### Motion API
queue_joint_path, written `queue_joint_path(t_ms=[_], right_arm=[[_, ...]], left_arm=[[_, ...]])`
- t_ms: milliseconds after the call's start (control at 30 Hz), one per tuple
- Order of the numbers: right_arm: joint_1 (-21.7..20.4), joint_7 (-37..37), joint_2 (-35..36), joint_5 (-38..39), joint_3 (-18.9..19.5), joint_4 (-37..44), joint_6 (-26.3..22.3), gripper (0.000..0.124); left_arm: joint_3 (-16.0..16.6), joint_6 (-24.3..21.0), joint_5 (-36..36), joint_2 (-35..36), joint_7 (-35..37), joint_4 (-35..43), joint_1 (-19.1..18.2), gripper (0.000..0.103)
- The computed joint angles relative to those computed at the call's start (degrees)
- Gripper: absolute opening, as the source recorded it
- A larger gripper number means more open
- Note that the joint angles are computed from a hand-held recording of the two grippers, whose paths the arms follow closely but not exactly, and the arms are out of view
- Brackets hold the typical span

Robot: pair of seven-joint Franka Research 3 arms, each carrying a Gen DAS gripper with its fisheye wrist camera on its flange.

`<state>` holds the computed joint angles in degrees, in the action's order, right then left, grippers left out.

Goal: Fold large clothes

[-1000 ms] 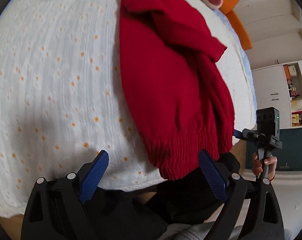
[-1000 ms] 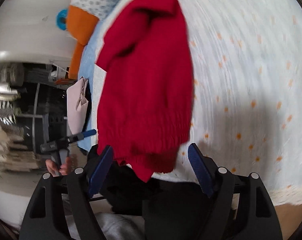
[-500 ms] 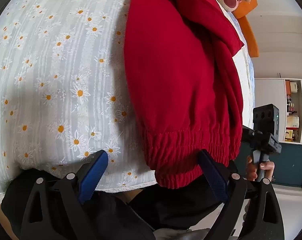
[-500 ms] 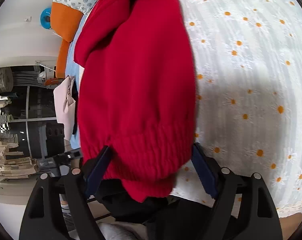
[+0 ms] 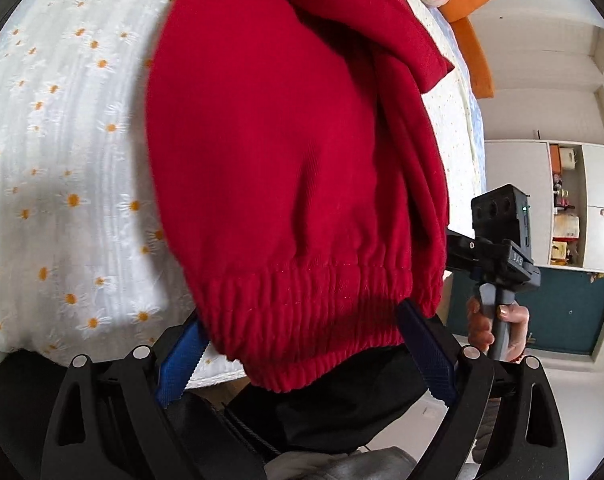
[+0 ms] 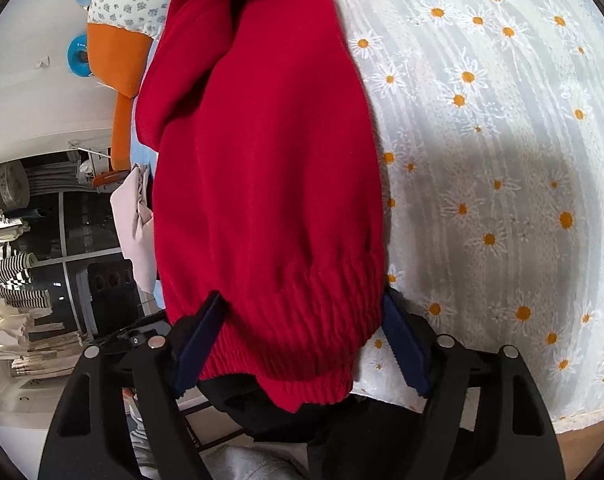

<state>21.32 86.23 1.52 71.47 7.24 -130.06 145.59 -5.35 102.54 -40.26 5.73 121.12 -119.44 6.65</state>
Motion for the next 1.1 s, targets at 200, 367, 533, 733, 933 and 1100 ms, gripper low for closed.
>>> queue_joint_path(t_ms=[200,367,533,733,933,1100], right_arm=[[0.3,-2.6,-3.16,4.03,-0.34,-3.64,1.55,0.042],[1.15,-2.37,-4.09,2.75,-0.29,-2.48,2.31,0.028],[1.28,-5.08,-5.49,4.25,-0.92,-0.41,1.25,0.023],[0.63,-10.21,-6.35,10.21,-2.34,2.68,0.51,0.023],[-1.98,-15.65,-2.62,17.08,-3.85,10.01,-1.25,0.023],[-5.51,-14.83,6.03,19.65,-3.44,20.53,-1.4,0.023]], left_arm=[[0.1,0.1,0.19,-0.66,-0.59,0.08,-0.02,0.078],[1.05,-3.43,-3.57,0.9,0.06,2.69,1.67,0.048],[1.11,-8.27,-9.06,2.28,1.23,5.81,3.78,0.039],[1.13,-14.11,-14.38,4.91,1.86,12.31,6.1,0.037],[-0.89,-17.97,-23.22,14.45,-4.03,26.23,9.56,0.037],[-5.56,-16.01,-27.69,29.54,-16.87,44.78,10.6,0.037]])
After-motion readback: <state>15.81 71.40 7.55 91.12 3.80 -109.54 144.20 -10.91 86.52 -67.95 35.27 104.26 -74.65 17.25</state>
